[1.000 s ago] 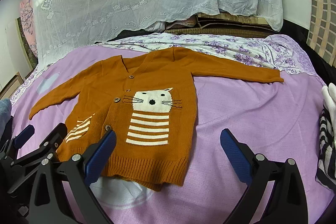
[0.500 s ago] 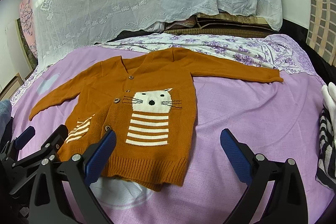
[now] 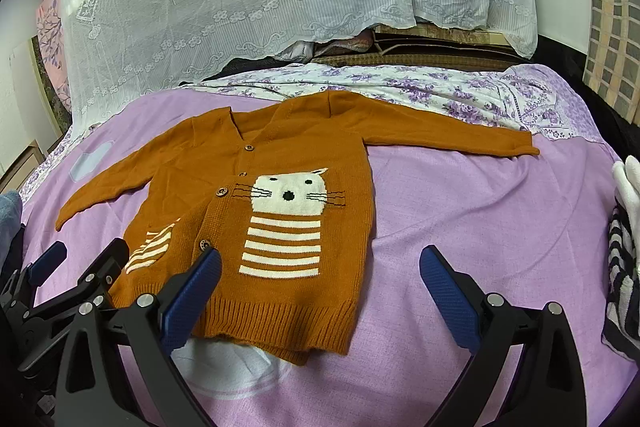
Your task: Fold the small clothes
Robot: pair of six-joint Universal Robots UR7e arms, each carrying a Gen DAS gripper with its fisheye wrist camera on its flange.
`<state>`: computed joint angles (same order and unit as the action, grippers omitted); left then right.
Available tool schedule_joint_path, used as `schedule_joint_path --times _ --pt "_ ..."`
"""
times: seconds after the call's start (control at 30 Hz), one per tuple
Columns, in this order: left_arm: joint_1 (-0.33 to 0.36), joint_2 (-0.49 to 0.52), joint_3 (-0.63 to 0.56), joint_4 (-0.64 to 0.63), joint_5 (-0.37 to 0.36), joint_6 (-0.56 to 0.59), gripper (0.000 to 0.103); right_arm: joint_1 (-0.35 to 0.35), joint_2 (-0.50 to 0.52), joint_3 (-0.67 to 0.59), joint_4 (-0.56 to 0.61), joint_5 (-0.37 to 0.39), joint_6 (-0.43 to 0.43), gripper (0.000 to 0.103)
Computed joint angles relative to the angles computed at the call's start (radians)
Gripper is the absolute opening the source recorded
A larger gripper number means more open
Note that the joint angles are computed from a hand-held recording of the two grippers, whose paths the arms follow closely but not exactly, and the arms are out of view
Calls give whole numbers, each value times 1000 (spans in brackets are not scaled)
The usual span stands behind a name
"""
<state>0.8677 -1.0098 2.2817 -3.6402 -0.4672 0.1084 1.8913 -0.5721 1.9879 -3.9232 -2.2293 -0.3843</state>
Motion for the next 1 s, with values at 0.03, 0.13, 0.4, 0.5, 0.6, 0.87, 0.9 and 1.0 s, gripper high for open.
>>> schedule_joint_path --times 0.03,0.13,0.4,0.5,0.6,0.87,0.9,1.0 --pt "0 0 0 0 0 0 98 0 0 0 1 0 0 100" --pt "3 -1 4 -7 -2 4 98 -1 1 1 -1 0 1 100" --pt "7 -2 6 -6 -4 6 98 2 -11 -3 20 -1 13 100" --pt "12 -3 9 -7 -8 7 98 -7 -5 1 14 14 19 100" --pt "16 -8 9 14 -12 -7 98 -24 -11 18 -16 54 19 100" --pt "64 -58 -29 196 -87 -100 99 -149 -92 68 11 301 218 100" --pt "65 -62 -40 213 -88 -101 99 -160 -105 65 31 297 234 100" --pt "72 -73 -82 260 -80 -67 99 -212 -162 50 74 322 313 98"
